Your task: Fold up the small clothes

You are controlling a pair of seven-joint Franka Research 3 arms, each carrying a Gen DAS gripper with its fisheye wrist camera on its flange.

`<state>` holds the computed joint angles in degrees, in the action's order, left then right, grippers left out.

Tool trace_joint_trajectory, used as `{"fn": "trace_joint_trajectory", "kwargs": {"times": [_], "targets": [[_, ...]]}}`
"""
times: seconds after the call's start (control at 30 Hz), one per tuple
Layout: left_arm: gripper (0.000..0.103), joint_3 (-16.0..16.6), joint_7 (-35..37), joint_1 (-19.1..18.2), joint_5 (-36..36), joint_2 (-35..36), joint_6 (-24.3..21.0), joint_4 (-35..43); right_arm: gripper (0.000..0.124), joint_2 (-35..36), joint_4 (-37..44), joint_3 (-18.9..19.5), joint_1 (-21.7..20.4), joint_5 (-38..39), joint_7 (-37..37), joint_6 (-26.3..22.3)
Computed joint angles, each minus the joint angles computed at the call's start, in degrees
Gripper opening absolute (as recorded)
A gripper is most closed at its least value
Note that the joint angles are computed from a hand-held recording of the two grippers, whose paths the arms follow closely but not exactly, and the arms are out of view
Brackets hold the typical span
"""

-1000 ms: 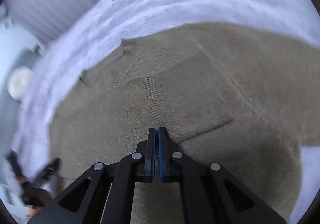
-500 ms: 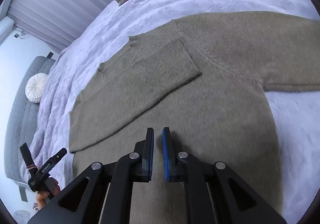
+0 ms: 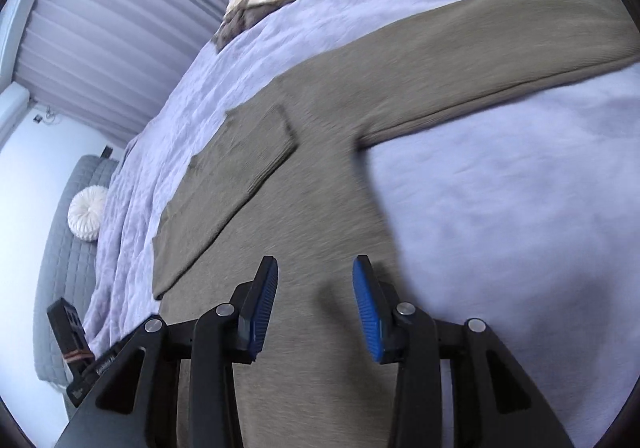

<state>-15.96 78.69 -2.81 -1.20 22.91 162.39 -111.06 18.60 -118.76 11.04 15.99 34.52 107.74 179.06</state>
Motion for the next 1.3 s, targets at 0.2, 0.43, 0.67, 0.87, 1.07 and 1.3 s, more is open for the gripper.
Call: {"fn": "trace_joint_trajectory", "kwargs": {"times": [0.2, 0.43, 0.67, 0.87, 1.07, 1.3], "targets": [[0.099, -0.04, -1.97, -4.44, 2.97, 2.52, -3.05, 4.45, 0.043, -4.47, -7.71, 4.48, -8.31, 7.42, -1.39, 7.08], [0.099, -0.47, -3.68, -7.41, 4.34, 5.28, -5.14, 9.08, 0.043, -3.11, -13.14, 20.46, -30.24, 2.53, 10.49, 19.96], [0.099, -0.14, -3.8, -8.99, 5.66, 7.69, -7.19, 13.44, 0.044, -1.01, -11.61, 18.3, -32.8, -3.86, 20.02, 22.58], [0.099, 0.14, -4.58, -9.29, 5.94, 8.9, -7.94, 15.4, 0.044, -0.16, -12.86, 17.13, -33.43, -8.51, 29.28, 26.33], [0.099, -0.2, -4.67, -8.56, 5.29, 9.6, -8.22, 16.42, 0.036, 2.41, -11.59, 16.56, -34.58, -18.02, 36.72, 29.5], [0.099, 0.16, -3.66, -6.47, 4.52, 8.38, -5.69, 14.74, 0.008, 3.34, -7.85, 13.62, -32.22, -28.41, 39.14, 30.5]]}}
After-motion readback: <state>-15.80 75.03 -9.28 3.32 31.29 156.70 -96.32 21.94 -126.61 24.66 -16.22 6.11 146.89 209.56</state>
